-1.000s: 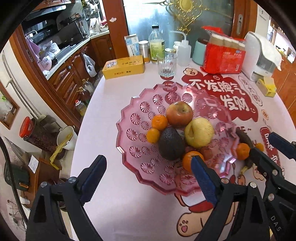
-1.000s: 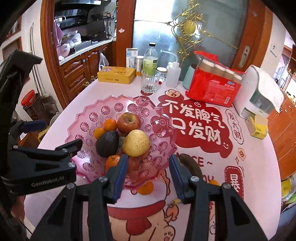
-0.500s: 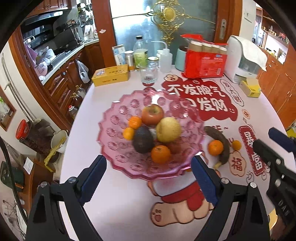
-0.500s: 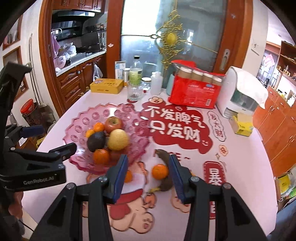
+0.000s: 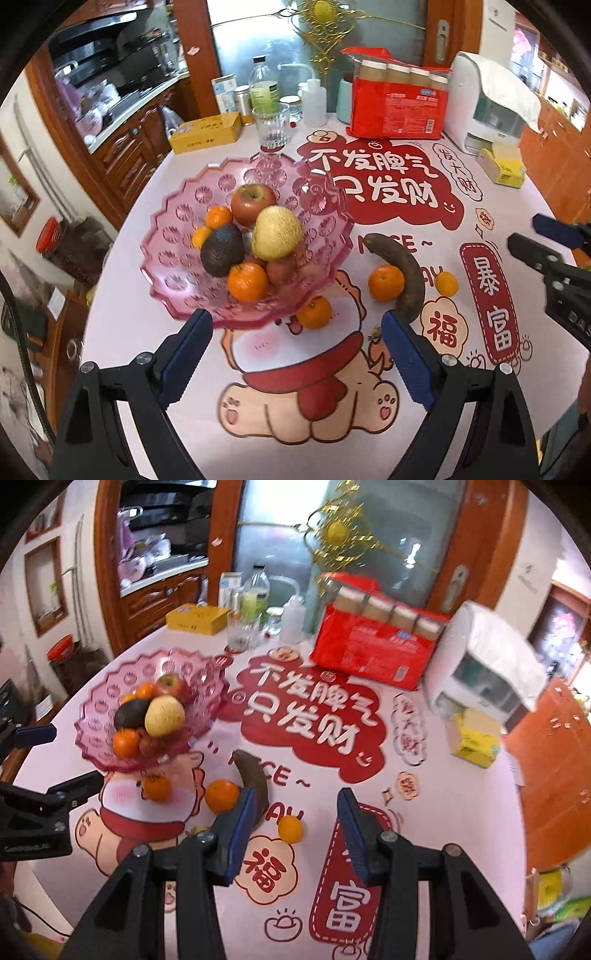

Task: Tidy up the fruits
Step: 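Withdraw both tools from the bowl toward the banana and mandarins, then grasp a mandarin with the left tool while the right tool grasps the banana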

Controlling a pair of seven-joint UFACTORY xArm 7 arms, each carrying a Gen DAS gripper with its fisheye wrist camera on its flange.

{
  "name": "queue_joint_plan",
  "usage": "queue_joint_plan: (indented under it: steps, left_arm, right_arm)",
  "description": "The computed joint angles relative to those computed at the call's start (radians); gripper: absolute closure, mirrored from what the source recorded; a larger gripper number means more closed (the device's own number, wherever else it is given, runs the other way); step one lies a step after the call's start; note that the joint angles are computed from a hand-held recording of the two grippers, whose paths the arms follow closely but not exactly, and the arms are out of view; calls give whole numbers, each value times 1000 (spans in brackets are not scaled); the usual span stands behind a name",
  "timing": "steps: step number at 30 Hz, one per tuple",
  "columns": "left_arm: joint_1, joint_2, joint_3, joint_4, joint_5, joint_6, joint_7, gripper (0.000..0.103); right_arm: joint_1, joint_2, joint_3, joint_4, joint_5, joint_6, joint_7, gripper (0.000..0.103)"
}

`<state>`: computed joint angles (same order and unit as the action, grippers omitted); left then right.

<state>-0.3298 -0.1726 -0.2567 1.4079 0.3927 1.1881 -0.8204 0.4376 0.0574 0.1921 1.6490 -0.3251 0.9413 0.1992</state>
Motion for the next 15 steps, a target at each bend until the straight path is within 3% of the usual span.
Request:
queue_joint_plan:
  steps: [6,15]
  left_arm:
    - [4,-27,-16,-122,17,-72,-186,16]
    - [27,-3,-3,-216,27,-136,-379,20]
  right_arm:
    - [-47,113,-16,36,239,-30,-143,57]
    - [-41,350,-21,228,358,35,-228,57]
